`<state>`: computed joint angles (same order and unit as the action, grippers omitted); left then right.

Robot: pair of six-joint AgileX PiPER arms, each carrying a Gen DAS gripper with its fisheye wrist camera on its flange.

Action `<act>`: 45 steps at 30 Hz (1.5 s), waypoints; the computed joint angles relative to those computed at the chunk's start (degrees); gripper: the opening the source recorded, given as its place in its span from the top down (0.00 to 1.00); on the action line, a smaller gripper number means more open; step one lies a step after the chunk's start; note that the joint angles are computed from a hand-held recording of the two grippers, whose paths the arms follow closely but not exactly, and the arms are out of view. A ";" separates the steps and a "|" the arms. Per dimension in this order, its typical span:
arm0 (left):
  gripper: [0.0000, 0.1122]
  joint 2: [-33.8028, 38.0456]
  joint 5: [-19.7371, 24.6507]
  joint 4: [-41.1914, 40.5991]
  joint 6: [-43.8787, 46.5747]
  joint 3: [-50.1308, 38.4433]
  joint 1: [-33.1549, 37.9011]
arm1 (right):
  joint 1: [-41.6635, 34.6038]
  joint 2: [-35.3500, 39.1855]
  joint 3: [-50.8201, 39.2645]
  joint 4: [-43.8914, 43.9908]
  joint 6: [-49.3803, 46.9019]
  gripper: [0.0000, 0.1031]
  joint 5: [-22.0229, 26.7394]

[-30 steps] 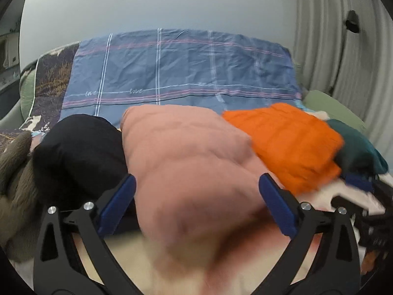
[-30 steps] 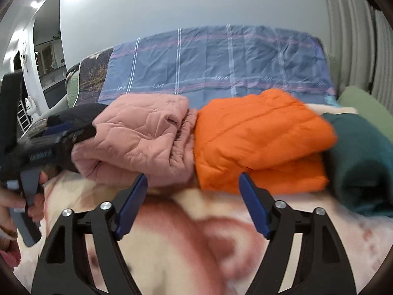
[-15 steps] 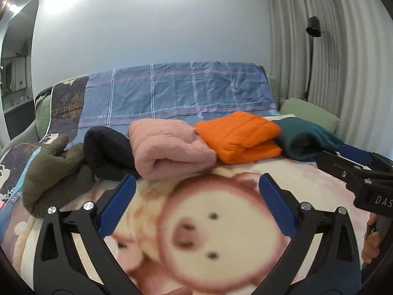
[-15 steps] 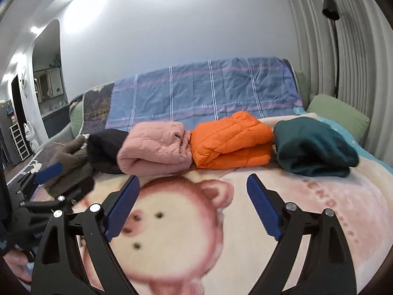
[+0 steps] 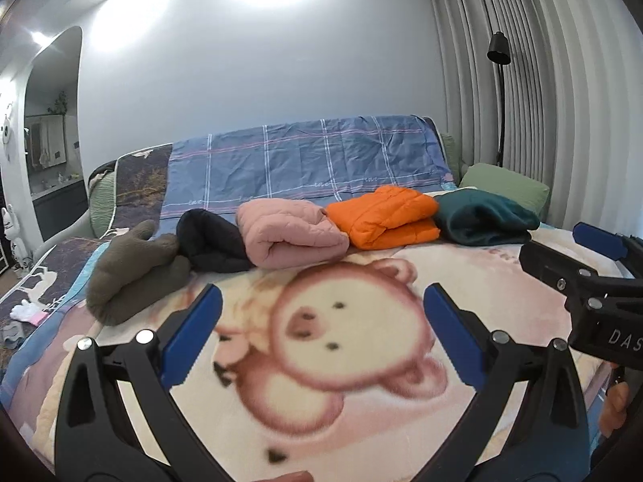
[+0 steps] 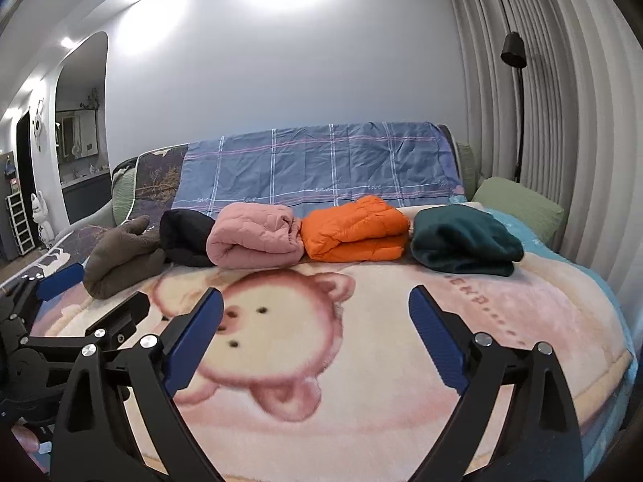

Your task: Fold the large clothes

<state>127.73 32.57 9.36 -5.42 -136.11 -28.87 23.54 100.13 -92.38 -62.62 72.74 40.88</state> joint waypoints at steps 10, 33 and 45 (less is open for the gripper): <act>0.10 -10.56 -4.80 16.59 -17.30 18.10 -1.66 | 4.06 -2.50 6.54 -12.58 10.32 0.06 4.63; 0.10 -8.12 3.07 27.40 -24.88 13.32 -4.02 | 2.73 -0.83 4.79 -9.37 8.43 0.05 3.31; 0.10 -6.37 4.96 24.01 -22.68 10.19 -3.40 | 2.09 0.16 4.06 -8.09 7.63 0.05 2.66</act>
<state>121.36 37.52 33.36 -28.10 -125.92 -32.27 25.63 100.29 -88.33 -70.71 80.37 43.54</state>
